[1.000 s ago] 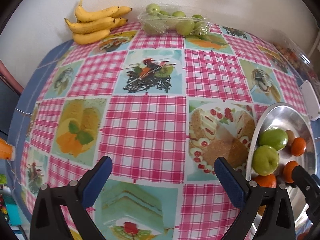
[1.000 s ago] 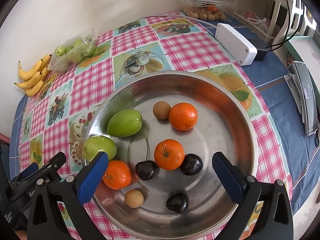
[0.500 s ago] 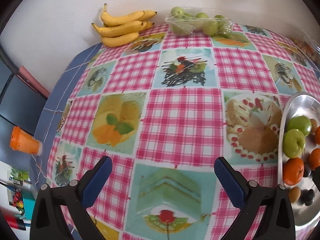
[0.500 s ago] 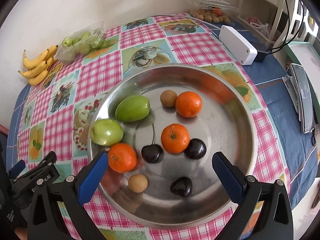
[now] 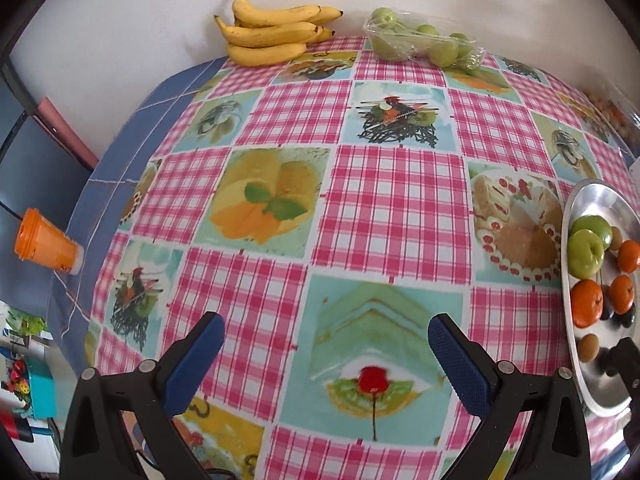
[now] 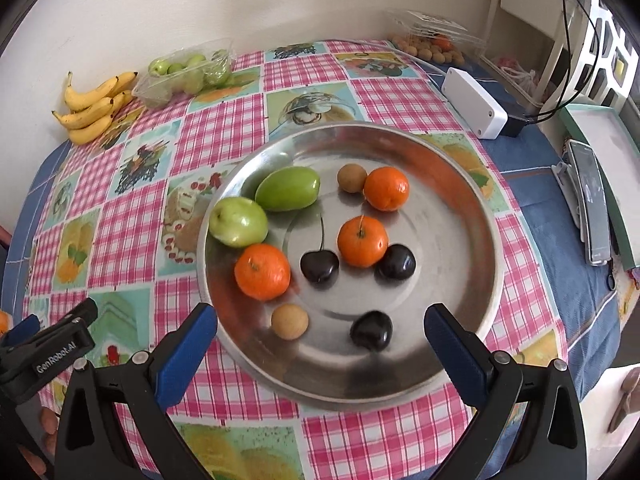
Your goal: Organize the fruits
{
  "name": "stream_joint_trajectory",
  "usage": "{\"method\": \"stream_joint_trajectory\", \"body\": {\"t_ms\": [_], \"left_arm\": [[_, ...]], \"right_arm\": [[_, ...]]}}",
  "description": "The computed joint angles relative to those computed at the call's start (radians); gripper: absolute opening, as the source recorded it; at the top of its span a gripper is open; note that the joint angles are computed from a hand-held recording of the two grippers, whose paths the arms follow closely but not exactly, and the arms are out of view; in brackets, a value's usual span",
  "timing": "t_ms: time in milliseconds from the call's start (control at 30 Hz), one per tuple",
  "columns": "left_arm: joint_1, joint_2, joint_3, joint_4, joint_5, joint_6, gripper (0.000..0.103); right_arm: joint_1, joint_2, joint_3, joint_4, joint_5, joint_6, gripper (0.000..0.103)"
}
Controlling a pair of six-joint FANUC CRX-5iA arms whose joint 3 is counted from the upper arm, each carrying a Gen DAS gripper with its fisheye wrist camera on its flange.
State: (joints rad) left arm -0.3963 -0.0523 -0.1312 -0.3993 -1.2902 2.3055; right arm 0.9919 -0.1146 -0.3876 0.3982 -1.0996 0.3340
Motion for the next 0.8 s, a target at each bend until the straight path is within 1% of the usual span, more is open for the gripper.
{"method": "stream_joint_trajectory", "body": {"t_ms": [100,333,800], "left_arm": [[0.001,-0.018,-0.016,0.015,-0.004,-0.012,0.103],[-0.019,-0.037,-0.029,0.013,-0.038,-0.025,0.103],[-0.037,-0.120,-0.088,0.015,-0.060,-0.022,0.103]], "right_arm": [[0.022,-0.004,-0.007,0.003,-0.012,-0.008,0.103],[0.072,-0.029,-0.035,0.015,-0.030,-0.039,0.103],[0.125,-0.082,-0.084,0.030,-0.046,-0.111,0.103]]}}
